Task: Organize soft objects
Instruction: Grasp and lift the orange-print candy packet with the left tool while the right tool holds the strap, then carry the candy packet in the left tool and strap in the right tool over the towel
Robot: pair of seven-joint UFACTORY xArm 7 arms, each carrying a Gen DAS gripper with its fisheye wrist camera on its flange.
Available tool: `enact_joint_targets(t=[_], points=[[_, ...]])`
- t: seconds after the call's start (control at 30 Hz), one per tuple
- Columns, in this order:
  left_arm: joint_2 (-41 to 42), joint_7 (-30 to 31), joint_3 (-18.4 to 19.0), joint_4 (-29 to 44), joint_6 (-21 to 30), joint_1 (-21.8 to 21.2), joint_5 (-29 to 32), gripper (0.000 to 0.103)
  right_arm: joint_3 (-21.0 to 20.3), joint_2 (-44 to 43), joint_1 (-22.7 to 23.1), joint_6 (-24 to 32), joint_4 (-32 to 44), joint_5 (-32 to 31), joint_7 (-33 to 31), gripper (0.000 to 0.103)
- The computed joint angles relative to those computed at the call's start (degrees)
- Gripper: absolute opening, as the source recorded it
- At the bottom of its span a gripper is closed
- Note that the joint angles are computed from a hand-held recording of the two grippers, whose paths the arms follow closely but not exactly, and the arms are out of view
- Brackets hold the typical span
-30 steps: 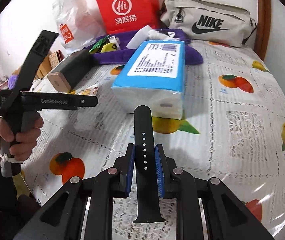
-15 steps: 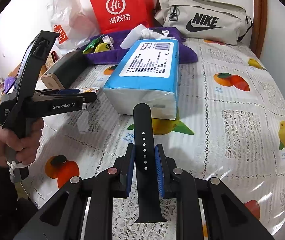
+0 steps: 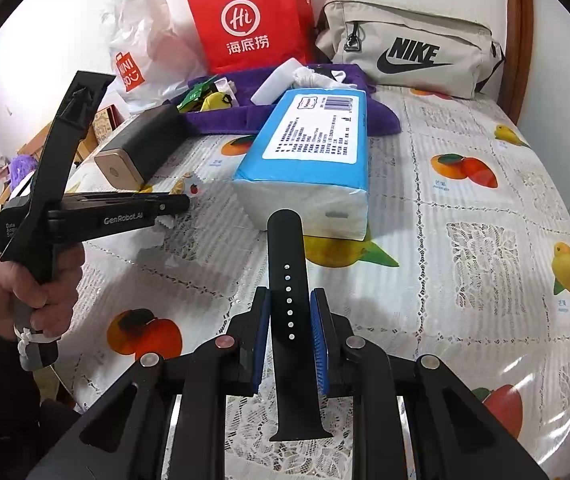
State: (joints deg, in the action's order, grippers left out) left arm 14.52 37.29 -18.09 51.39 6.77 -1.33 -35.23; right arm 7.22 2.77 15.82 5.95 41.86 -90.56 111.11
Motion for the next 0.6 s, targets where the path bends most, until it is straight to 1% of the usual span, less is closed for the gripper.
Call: enact_joint_targets(t=[0.03,0.13,0.23,0.37,0.47,0.53,0.6], points=[[-0.5,0.7,-0.5,-0.3,0.4,0.8,-0.9,0.012,0.1,-0.1,0.1,0.1,-0.1,0.5,-0.4,0.02],[-2.3,1.9,-0.2,-1.8,0.8,1.1,-2.6,0.012,0.3,-0.8,0.4,0.6,-0.2,1.6,-1.3,0.02],[-5.1,5.3,0.3,-3.8,1.1,1.4,-6.8,0.012,0.6,-1.3,0.7,1.1,0.0,2.0,-1.8,0.02],[-6.9,5.1,4.4,-5.2,1.7,-0.2,-8.1,0.012,0.8,-2.0,1.0,1.5,-0.1,4.6,-4.4,0.02],[-7.7,4.5,7.0,-5.7,2.2,-0.6,-8.8,0.012,0.9,-2.9,1.0,1.9,-0.4,6.5,-6.3,0.02],[-8.4,4.4,8.3,-6.1,2.4,-0.5,-9.2,0.012,1.0,-3.3,0.9,2.1,-0.5,7.3,-7.0,0.02],[-9.2,5.5,9.0,-6.4,2.7,-0.4,-10.8,0.012,1.2,-3.9,0.8,2.3,-0.5,8.1,-7.6,0.02]])
